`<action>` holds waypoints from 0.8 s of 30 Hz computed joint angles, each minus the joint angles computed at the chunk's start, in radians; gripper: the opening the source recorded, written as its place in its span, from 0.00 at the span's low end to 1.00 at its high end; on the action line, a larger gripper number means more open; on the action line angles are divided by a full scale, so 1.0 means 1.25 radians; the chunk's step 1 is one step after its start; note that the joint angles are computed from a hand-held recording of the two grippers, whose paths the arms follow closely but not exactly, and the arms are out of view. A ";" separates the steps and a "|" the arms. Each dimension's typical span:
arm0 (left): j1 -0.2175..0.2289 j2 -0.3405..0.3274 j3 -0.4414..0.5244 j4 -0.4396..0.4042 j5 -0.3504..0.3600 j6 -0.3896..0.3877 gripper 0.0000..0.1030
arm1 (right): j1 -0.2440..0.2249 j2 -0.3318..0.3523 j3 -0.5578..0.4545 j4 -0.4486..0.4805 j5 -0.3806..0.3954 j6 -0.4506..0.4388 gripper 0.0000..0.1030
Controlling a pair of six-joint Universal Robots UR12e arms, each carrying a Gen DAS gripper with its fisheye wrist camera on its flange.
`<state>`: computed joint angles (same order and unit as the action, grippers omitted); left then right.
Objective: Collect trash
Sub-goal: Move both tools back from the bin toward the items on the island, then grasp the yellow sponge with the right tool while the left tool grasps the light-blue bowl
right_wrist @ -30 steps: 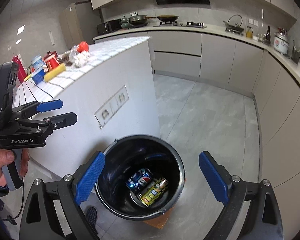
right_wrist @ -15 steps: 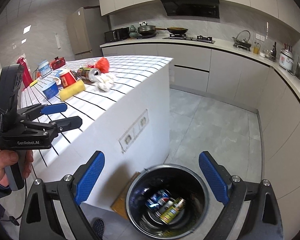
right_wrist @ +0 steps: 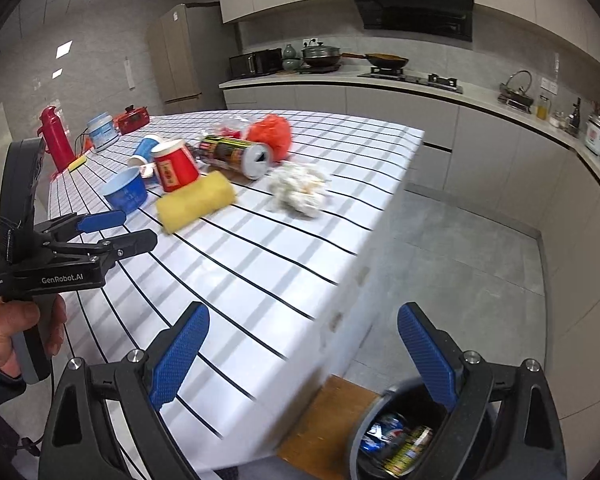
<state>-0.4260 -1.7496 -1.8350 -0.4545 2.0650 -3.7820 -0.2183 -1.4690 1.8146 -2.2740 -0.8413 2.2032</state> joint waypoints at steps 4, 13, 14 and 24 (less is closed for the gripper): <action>0.024 0.037 -0.042 0.009 0.017 0.000 0.84 | 0.041 -0.005 0.011 -0.042 -0.017 0.058 0.94; 0.091 0.100 -0.112 0.029 0.036 0.001 0.84 | 0.128 -0.005 0.019 -0.148 -0.064 0.199 0.94; 0.097 0.105 -0.120 0.032 0.032 0.003 0.84 | 0.134 -0.004 0.018 -0.154 -0.068 0.209 0.94; 0.162 0.104 -0.150 0.045 -0.077 0.044 0.84 | 0.211 0.028 0.003 -0.220 -0.141 0.341 0.94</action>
<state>-0.2240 -1.6190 -2.0224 -0.3985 1.9692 -3.7272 0.0459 -1.4335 1.8182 -2.5491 -1.0173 2.6289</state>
